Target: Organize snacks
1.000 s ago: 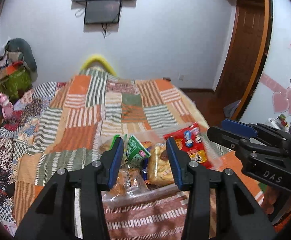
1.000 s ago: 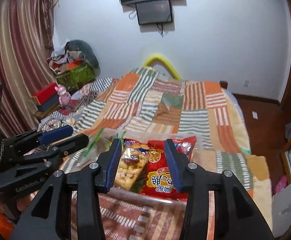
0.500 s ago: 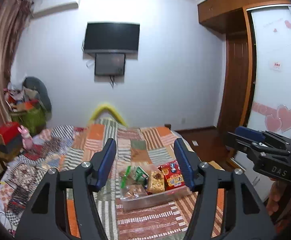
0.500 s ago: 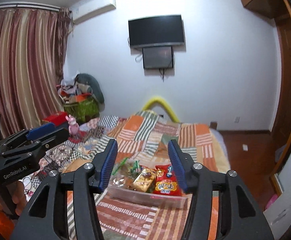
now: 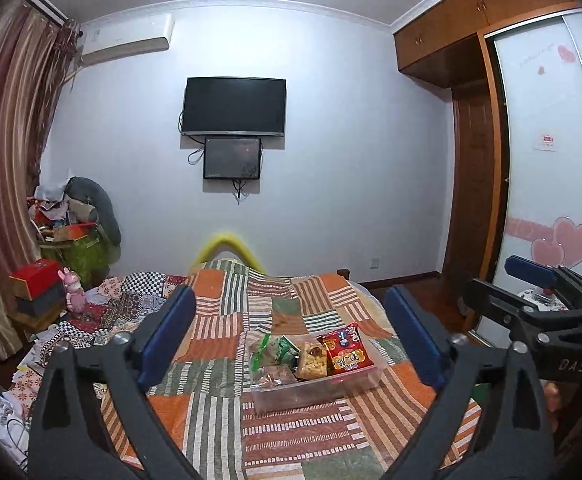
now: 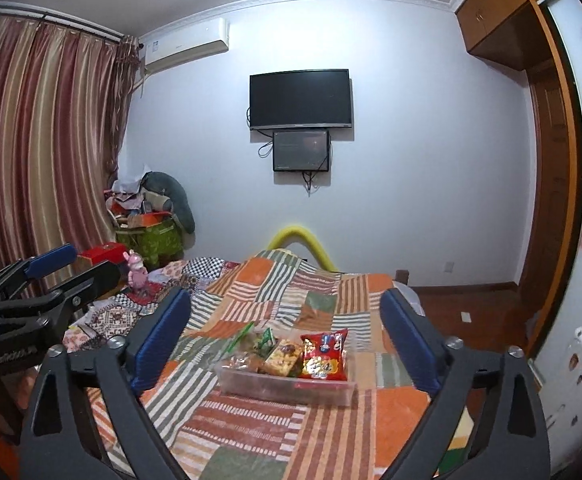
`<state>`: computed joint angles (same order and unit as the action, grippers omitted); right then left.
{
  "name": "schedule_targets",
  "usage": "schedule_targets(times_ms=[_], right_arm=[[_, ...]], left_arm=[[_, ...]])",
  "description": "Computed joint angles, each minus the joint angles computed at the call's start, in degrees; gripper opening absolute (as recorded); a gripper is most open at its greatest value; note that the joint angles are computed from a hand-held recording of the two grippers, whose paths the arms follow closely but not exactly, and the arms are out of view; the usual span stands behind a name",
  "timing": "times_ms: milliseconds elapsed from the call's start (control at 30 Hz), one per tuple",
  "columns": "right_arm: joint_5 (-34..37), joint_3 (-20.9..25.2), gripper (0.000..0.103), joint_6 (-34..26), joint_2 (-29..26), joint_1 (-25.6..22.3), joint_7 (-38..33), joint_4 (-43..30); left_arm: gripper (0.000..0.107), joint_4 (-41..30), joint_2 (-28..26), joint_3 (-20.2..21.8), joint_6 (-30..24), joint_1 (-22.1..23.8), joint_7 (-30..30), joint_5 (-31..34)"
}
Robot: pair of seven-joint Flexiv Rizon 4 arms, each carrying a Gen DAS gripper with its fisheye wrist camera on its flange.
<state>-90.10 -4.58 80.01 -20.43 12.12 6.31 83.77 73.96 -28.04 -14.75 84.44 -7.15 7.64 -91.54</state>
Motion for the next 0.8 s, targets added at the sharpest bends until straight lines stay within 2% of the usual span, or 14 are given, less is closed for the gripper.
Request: schedule_targets(times_ms=[33,133,433,800], right_arm=[[-0.7,-0.1,0.103,-0.1,0.1,0.0,1.2,0.2],[-1.8,0.3,0.103,0.0,0.6,-0.4,3.0,0.8],[-4.4,1.4,0.103,-0.1,2.2,-1.4,5.9,3.2],[-6.0,2.4,0.103,-0.1,2.5,-2.5,7.7,3.7]], left_arm=[[0.099,0.3,0.3,-0.1,0.5,-0.2,1.2,-1.0],[0.102,1.0,0.8,0.6,0.9,-0.9,2.7,-2.6],[0.103,2.0,1.3,2.2,0.2,-1.8,1.2,-1.9],[0.103,2.0,1.1,1.7,0.4,-1.7,2.3,-2.3]])
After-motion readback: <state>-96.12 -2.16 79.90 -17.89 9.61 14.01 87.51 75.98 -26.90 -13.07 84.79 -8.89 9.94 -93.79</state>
